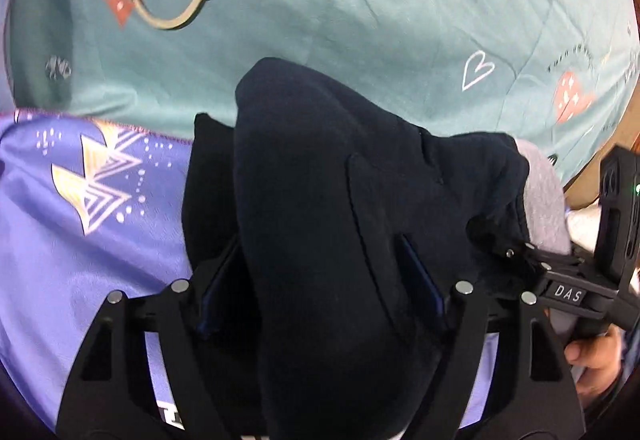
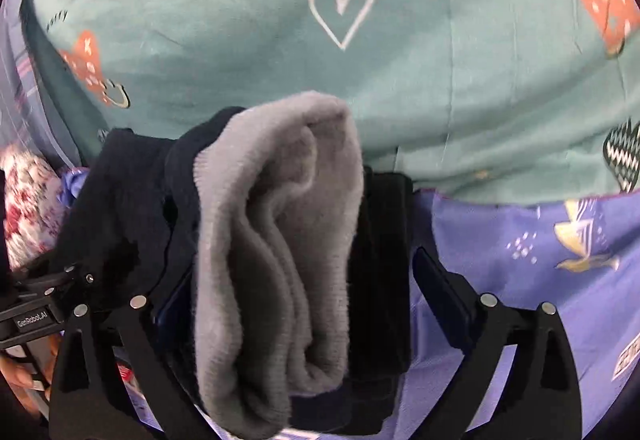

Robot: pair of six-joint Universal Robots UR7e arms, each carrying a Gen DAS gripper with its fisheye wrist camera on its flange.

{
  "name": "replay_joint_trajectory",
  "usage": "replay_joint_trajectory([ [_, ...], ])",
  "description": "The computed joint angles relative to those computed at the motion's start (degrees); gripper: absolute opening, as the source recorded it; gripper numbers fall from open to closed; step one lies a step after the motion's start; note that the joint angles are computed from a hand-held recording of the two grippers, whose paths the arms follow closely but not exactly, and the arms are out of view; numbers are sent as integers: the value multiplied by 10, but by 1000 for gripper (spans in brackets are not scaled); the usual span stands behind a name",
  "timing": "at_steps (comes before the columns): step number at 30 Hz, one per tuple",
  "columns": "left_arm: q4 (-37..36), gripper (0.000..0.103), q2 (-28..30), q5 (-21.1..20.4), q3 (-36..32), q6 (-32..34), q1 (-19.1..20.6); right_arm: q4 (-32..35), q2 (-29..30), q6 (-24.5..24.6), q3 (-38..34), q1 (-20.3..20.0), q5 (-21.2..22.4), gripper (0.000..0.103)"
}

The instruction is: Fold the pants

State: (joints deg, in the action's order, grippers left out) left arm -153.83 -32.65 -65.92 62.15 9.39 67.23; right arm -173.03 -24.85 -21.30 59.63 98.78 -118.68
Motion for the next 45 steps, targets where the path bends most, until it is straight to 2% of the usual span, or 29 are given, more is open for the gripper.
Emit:
replay_joint_trajectory([
  [2,14,79,-14,9,9,-29,-3,-22,-13,-13,24,7,-5,98],
  [4,8,85,-33,24,31,-43,-9,-68,-24,-33,48,18,-16,98],
  [5,-12,91,-51,34,56,-47,-15,-87,-38,-31,72,22,-12,98],
  [9,-70,96,-113,54,145,-40,-30,-154,-87,-26,160,37,-28,98],
  [12,-135,100,-164,93,242,-30,-45,-243,-111,-61,243,59,-65,98],
  [16,-186,101,-216,115,357,-41,-56,-333,-134,-82,350,72,-71,98],
  [18,-217,101,-239,127,411,-44,-68,-392,-134,-97,391,80,-88,98],
  [21,-281,101,-266,144,489,-32,-85,-475,-127,-110,436,84,-80,98],
  [23,-310,101,-279,152,523,-25,-97,-534,-128,-101,475,86,-65,98],
  [27,-359,101,-310,172,578,-34,-126,-597,-126,-58,528,96,-52,101],
  [31,-407,101,-332,184,629,-53,-149,-674,-113,-62,562,110,-48,101],
  [35,-434,101,-340,185,672,-47,-165,-682,-117,-44,592,111,-26,102],
  [38,-437,101,-345,182,688,-62,-171,-703,-110,-63,600,117,-31,102],
  [45,-472,101,-325,210,700,-56,-182,-775,-92,-81,618,118,-31,102],
])
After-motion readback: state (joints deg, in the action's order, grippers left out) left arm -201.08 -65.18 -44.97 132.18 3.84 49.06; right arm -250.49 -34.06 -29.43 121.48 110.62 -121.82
